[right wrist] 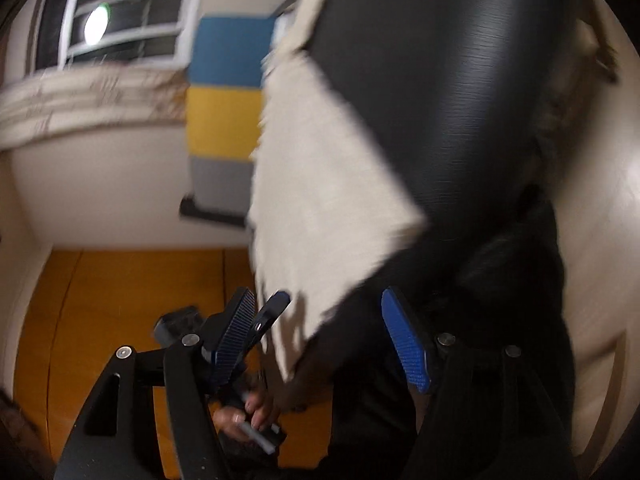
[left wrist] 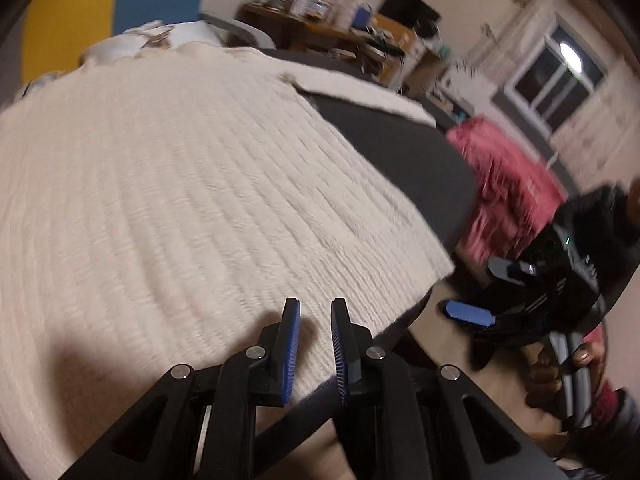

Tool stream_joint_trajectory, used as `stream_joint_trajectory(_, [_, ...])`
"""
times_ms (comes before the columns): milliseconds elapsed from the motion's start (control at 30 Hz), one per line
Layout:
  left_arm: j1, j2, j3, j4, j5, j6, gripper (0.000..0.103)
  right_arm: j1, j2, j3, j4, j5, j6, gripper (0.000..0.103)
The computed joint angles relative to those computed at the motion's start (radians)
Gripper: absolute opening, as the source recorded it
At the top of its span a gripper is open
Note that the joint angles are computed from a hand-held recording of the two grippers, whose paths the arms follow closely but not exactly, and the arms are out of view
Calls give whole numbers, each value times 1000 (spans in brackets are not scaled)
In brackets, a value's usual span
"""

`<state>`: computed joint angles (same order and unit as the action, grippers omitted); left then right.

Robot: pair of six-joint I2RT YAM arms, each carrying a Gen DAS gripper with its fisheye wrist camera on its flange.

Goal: Fold clothes

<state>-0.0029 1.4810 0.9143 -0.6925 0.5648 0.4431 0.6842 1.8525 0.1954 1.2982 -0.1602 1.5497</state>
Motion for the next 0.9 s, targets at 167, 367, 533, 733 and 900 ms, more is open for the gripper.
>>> stream_joint_trajectory(167, [2,61,54,-6,-8,-23,15,14,146,48,131,55,27,70])
stream_joint_trajectory(367, [75,104,77,-30,16,-35,15,5,171,87,137,-12,11,70])
stream_joint_trajectory(533, [93,88,48,-23,21,-26,15,6,201,118,165,-8,15,70])
stream_joint_trajectory(733, [94,75,42,-26,17,-20,15,-7,96,123,75,10,-39,70])
stream_joint_trajectory(900, [94,64,35,-30,8,-10,15,-22,1,146,-138,117,-168,70])
